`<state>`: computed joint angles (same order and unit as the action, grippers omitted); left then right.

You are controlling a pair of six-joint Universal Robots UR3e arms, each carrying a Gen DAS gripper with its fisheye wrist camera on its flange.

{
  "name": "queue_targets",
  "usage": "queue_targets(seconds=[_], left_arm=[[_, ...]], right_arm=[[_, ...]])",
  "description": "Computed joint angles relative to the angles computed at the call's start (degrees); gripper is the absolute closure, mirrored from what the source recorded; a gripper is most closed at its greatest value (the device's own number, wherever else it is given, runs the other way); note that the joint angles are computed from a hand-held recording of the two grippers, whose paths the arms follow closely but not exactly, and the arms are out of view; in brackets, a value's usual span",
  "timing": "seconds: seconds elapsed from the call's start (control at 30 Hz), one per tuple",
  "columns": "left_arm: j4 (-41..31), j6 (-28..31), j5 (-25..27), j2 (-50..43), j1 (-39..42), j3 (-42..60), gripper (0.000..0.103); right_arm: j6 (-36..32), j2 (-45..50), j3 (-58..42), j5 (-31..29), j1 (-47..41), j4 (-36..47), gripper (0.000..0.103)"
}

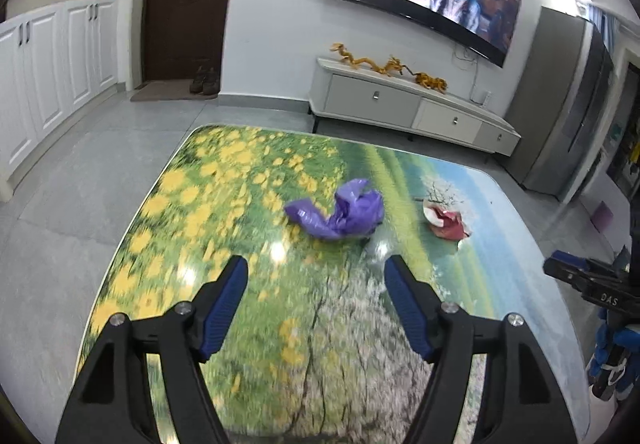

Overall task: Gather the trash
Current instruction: 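Move both open grippers back over the purple bag and red-white wrapper, then grasp the purple plastic bag with the left gripper while the right gripper grasps the red-white paper wrapper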

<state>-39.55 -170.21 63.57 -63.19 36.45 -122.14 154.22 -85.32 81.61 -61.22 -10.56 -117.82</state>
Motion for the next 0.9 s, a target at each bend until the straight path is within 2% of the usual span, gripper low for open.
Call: queue_targets(seconds=[0.23,0.43,0.7,0.83,0.9], left_arm=[[9.8,-0.2,5.9,-17.8,-11.9,11.7,0.029],[9.7,0.6,10.1,-31.2,-17.0,22.6,0.029],[7.5,-0.1,10.5,-38.2,-17.2,27.1,0.029],[6.5,-0.3,11.1,-40.1,-17.8,28.4,0.030],[6.6,-0.7,11.0,-40.4,-18.0,28.3,0.036]], right_arm=[[1.8,12.1,-12.7,-0.6,6.9,-1.3,0.045],[2.4,22.8,-24.8,-1.1,11.0,-0.1,0.045],[1.1,32.8,-36.3,-2.3,14.5,3.1,0.044],[1.1,35.4,-39.0,-3.5,15.4,4.1,0.044],[1.1,36.2,-39.7,-4.2,15.6,4.8,0.045]])
